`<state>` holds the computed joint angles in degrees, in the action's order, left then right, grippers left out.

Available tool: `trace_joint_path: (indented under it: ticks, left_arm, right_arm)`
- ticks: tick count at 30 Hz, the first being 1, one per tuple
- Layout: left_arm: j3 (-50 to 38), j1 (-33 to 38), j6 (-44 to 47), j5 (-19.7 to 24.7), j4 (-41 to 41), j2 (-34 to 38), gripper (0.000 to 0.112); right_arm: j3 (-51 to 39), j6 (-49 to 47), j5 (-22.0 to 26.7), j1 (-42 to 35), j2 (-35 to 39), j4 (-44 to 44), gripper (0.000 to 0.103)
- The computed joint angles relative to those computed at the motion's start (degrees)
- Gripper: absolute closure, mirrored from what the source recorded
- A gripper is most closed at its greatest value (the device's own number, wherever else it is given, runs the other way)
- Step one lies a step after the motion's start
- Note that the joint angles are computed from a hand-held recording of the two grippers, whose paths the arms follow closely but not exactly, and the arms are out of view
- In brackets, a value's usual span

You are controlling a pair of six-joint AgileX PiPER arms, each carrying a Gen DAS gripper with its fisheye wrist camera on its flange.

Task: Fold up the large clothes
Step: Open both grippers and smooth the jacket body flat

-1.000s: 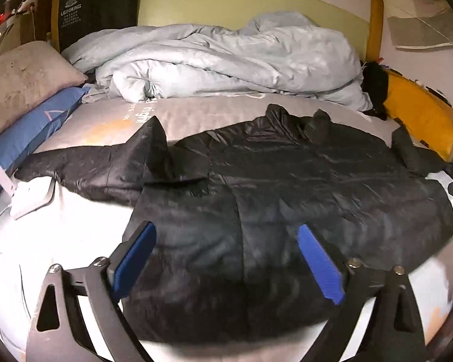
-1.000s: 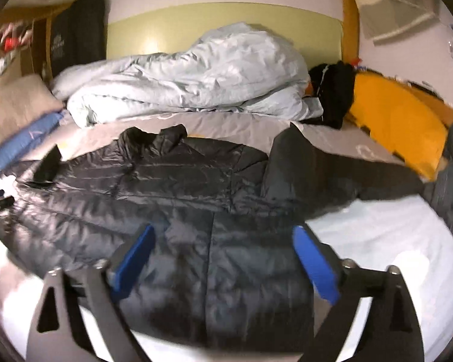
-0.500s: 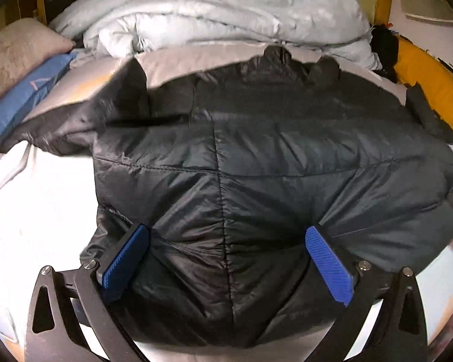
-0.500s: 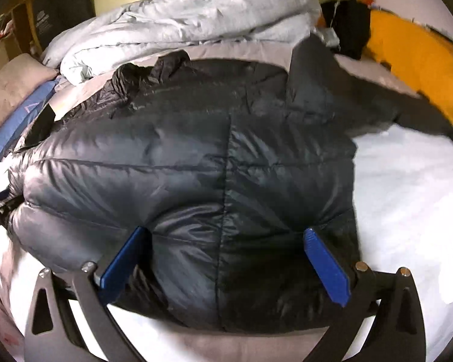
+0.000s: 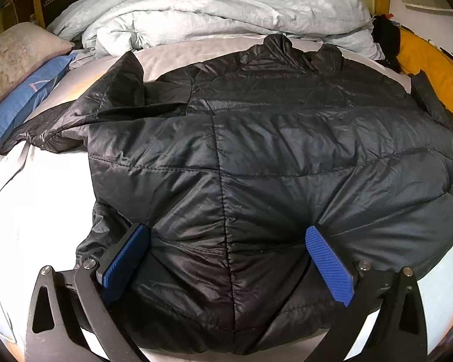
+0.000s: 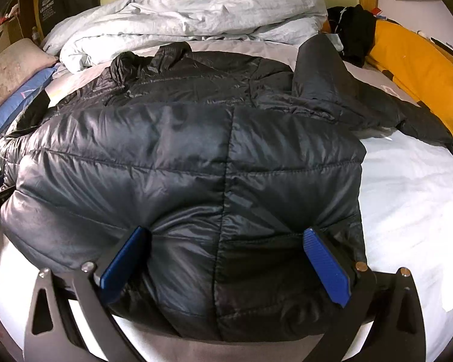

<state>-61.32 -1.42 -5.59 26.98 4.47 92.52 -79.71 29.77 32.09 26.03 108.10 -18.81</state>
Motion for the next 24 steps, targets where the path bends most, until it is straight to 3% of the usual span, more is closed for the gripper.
trace_joint_path:
  ticks: [3, 6, 10, 15, 22, 24]
  left_arm:
    - [0.16, 0.31, 1.28, -0.14, -1.45, -0.74, 0.010]
    - [1.30, 1.25, 9.14, -0.24, -8.81, -4.02, 0.010]
    - [4.30, 0.86, 8.06, -4.04, -6.91, -10.12, 0.010]
    - [5.70, 5.27, 22.31, -6.99, -21.94, -14.48, 0.010]
    - [5.24, 7.95, 25.65, -8.61, -25.53, -15.07, 0.010]
    - [5.04, 7.58, 20.83, -8.68, -20.13, -15.19, 0.010]
  right_arm:
    - [0.58, 0.94, -0.21, 0.16, -0.73, -0.96, 0.000]
    - [2.17, 2.66, -0.76, 0.33, -3.04, -2.17, 0.000]
    - [4.48, 1.99, -2.66, -0.67, -6.70, -0.16, 0.000]
    - [7.50, 1.40, -6.61, -1.71, -10.95, 0.82, 0.000]
    - [8.85, -0.11, -9.11, -2.76, -14.37, 1.93, 0.000]
    - [8.63, -1.94, -9.16, -3.64, -15.45, 3.67, 0.000]
